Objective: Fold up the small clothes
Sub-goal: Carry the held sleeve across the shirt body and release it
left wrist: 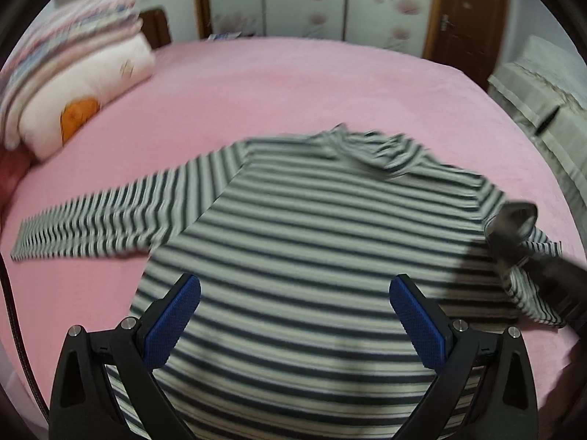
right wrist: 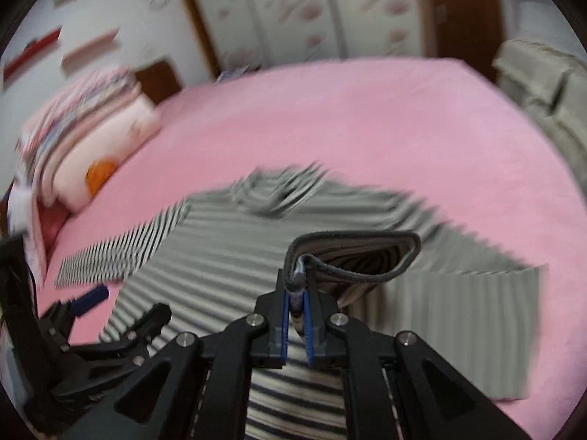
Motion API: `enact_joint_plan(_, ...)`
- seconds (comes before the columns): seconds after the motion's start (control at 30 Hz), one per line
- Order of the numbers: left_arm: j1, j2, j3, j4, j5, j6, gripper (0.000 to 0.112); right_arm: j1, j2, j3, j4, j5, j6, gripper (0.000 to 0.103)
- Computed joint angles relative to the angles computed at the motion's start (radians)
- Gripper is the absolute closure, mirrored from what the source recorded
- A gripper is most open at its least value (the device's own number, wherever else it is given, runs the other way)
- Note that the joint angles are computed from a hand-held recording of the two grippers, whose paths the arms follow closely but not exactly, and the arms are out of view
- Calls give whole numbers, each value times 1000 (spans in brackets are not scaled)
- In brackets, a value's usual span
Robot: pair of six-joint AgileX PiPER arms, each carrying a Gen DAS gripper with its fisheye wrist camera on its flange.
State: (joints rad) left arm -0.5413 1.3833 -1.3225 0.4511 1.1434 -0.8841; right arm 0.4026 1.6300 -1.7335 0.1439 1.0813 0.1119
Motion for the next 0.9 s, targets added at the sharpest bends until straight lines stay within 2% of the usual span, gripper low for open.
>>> enact_joint_plan(0.17,152,-76,116,-131,-90,109,10,97,61,62,47,-12,2,93)
enact_joint_plan(0.2,168,-86,130,-157,-100,128,10,107,41,93,43,-26,2,90)
enact_joint_plan(0.27,207,-95,149,-212,-133,179,10,96,-28,162,68,-53,-20,79)
enact_joint_plan(0.37,247,-107,172,-292,-178,251,10,56,-141,238,86,-54,-32,68)
enact_joint_plan(0.57,240,-70,169,-506,-237,393,11,-19,-351,384,37,-60,49,67)
enact_joint_plan(0.7,240,-15,173,-686,-256,506,19,-86,-455,487,43,-81,88,67)
enact_joint_plan(0.73,244,-13,186,-714,-268,524,24,-119,-489,526,70,-82,76,67)
enact_joint_plan(0.77,245,-6,193,-749,-279,544,28,-139,-509,554,90,-81,67,67)
enact_joint_plan(0.9,243,18,220,-824,-333,581,28,-164,-533,613,126,-86,53,67)
